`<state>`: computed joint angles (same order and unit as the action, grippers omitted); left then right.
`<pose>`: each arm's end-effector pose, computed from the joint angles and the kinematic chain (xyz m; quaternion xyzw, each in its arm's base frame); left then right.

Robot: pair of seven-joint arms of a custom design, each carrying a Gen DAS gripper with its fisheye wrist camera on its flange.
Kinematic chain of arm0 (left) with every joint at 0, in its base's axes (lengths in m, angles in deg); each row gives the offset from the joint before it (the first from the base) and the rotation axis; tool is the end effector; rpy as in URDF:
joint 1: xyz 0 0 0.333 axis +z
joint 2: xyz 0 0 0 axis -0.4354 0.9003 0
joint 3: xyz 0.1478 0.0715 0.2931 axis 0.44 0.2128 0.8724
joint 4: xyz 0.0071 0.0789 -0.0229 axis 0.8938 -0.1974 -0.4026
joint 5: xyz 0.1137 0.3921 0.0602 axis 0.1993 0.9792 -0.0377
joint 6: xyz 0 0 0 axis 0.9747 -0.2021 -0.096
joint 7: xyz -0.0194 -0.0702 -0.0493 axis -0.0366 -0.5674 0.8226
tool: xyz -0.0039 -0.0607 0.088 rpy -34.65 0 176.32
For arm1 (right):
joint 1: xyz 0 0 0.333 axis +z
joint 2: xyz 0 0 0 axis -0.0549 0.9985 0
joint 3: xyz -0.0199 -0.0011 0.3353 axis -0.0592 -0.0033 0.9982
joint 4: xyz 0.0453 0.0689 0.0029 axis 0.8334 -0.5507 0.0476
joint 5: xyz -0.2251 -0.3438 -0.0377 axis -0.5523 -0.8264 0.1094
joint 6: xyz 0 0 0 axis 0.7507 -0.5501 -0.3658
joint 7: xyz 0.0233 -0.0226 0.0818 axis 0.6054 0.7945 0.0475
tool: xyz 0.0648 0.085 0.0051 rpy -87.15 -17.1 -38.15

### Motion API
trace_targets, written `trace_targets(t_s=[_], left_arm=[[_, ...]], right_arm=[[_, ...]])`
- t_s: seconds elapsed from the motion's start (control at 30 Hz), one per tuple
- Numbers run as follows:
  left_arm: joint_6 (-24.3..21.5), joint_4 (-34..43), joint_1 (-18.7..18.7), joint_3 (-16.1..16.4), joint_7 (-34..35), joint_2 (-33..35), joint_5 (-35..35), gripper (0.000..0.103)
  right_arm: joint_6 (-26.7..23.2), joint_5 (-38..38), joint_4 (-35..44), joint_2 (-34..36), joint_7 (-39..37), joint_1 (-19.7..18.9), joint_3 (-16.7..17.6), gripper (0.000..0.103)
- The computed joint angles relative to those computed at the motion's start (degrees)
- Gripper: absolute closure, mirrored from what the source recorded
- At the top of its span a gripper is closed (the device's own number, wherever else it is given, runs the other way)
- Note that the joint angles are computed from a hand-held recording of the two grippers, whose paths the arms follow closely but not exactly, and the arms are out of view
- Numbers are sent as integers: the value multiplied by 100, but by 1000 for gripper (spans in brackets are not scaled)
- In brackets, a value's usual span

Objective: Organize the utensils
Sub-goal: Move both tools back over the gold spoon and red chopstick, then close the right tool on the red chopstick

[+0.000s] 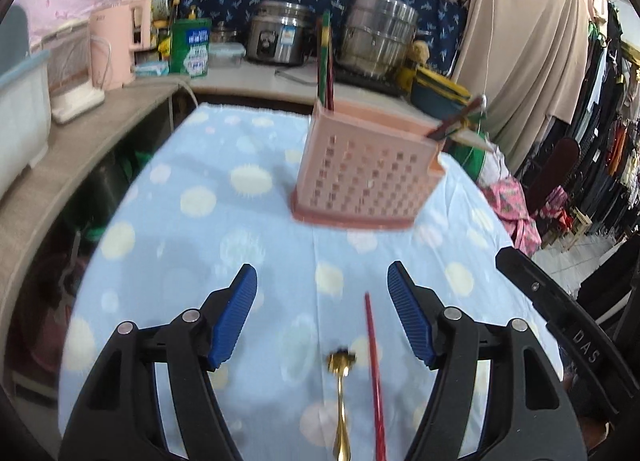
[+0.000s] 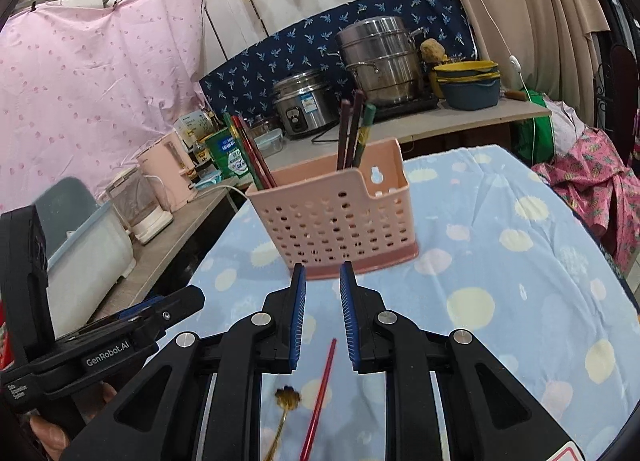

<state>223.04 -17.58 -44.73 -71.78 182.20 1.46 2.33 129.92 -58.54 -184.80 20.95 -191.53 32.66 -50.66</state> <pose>0.6558 -0.3883 0.4262 -0.4760 0.7755 -0.4019 0.1023 0.5415 0.4256 0.4224 -0.4164 0.7483 -0.3083 0.4143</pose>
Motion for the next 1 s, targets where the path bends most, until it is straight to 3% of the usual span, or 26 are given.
trace_targets(t_s=[0.23,0.4,0.63,1.0], left_arm=[[146,-965,333,-312,287,-351,-318,39],[385,-1568,96,-35,215,-619,-149,39],[413,-2125,204,-95,207,-837,-192,38],[610,-2647,-163,401,-330,-1055,271,38]], right_arm=[[30,350,-383,-6,274,126,142,84],[211,649,-541,68,312,228,221,84],[168,1138,-391,367,-258,537,299,84],[518,1469,-114,717,-576,931,104,78]])
